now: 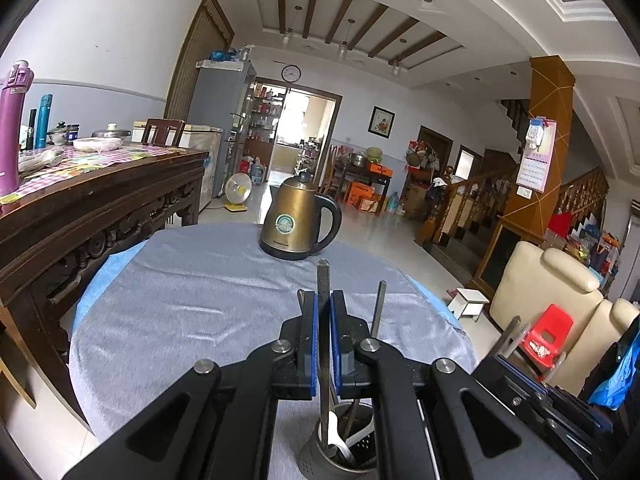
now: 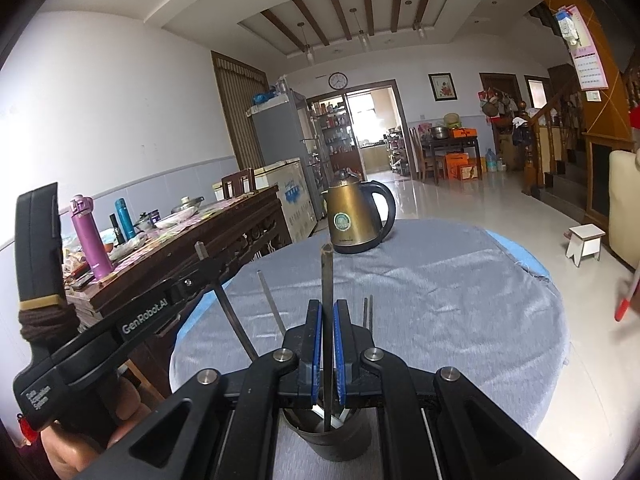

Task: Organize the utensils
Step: 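Lower the chopsticks into the black holder and open both tools, then move both open tools away from the holder toward the remaining chopsticks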

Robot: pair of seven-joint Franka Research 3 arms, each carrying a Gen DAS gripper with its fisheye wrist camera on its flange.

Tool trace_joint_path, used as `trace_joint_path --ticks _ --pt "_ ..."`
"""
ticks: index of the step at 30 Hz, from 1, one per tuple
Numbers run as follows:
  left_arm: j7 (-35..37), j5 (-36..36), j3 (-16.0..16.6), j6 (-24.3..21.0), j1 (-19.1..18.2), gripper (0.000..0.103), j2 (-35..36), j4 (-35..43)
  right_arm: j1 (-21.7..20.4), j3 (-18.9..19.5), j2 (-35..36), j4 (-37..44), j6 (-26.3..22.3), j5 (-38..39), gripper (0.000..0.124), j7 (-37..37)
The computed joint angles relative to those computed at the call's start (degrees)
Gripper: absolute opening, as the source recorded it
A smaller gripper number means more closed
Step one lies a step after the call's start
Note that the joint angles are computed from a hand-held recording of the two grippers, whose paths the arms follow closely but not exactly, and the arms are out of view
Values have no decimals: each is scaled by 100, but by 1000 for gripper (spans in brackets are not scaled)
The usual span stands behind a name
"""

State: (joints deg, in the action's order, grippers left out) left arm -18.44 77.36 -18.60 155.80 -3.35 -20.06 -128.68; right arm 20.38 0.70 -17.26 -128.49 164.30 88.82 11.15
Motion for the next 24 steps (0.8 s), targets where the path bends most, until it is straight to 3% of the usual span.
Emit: trace_joint_path --ticks 8,13,15,18,19,24 --pt "260 -215 25 142 -53 6 -133 -141 18 57 4 32 116 -237 7 250" --pt "633 -564 40 305 -38 7 -345 -309 -16 -6 60 36 -130 -1224 9 1388" --pt "744 -682 -1 303 6 16 -457 -387 16 -83 28 38 -137 -1256 13 1489" --pt "849 -919 -43 317 73 35 -660 -561 87 -220 -86 15 -81 -929 39 1263" --pt "874 -983 -71 319 103 37 -709 -605 126 -279 -142 4 -30 -631 48 1018" --pt "1326 -1651 -68 223 108 56 -1039 -989 -4 -229 -305 -40 362 100 48 442"
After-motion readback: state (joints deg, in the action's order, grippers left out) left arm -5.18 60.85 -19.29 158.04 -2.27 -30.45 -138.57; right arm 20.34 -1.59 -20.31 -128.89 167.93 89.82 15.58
